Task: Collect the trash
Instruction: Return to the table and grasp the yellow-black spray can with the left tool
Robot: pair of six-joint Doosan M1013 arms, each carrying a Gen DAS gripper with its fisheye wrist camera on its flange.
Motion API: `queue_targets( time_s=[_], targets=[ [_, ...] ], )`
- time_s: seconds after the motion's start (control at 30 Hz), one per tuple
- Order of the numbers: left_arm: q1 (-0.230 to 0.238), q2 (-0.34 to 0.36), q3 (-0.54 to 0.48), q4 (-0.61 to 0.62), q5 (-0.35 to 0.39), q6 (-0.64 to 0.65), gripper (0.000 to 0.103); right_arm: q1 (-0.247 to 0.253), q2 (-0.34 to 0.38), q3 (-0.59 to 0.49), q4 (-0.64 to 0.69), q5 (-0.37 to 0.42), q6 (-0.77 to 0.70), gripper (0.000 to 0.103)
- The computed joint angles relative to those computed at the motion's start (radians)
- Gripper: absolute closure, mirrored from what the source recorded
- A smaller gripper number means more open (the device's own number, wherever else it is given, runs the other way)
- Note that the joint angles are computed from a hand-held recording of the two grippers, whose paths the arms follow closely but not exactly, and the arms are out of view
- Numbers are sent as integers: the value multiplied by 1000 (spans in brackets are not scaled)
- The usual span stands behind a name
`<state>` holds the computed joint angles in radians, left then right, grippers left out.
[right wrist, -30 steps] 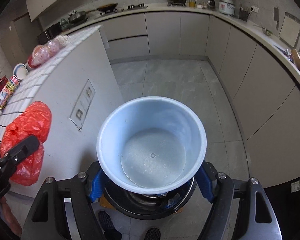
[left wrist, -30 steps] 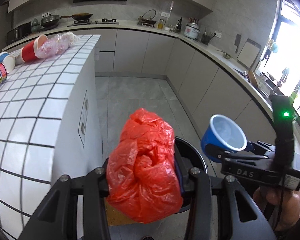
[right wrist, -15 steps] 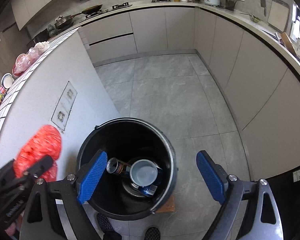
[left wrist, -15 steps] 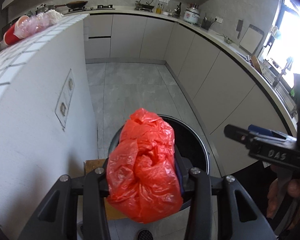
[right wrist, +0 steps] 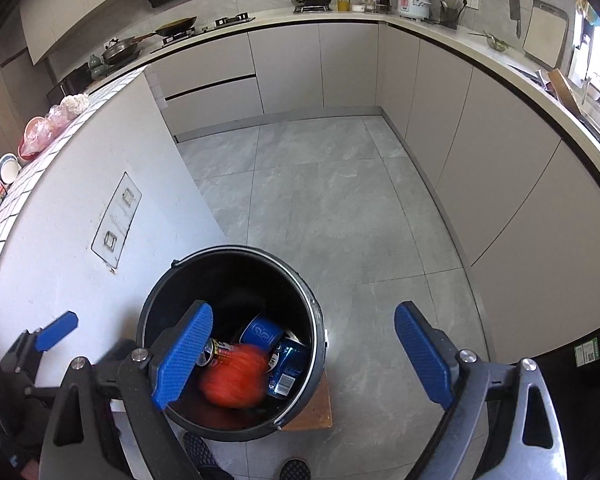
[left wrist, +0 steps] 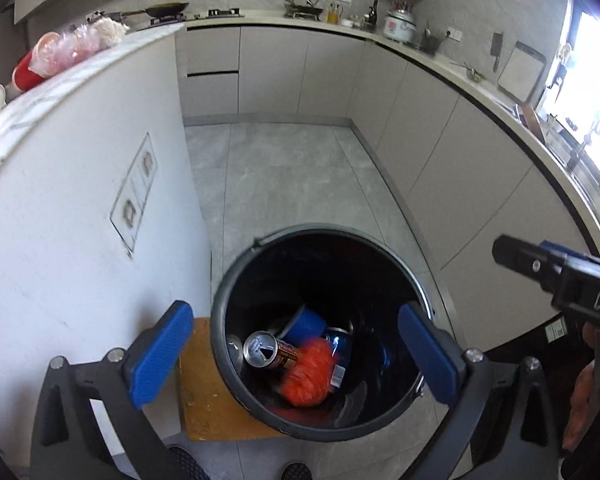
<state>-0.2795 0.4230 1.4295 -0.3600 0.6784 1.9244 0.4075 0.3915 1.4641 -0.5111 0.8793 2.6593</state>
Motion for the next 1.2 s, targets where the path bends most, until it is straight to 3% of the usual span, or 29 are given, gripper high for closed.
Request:
queue_targets(
  time_s=[0.43,0.63,0.93,1.2],
  targets=[
    [30,-25,-54,8,-16,-5,0,8,-7,-55,-50,12,24,9],
    [78,-43,-65,15,-63,-34,0,24,14,-121,-56,-6,-3,9],
    [174,-59,-68,166,-159,-207,0,63,115,-303,6,-28,-148,9],
    [277,2,-165,182,-133,-255,0,99,244,-528,58,20,-259,9]
  ],
)
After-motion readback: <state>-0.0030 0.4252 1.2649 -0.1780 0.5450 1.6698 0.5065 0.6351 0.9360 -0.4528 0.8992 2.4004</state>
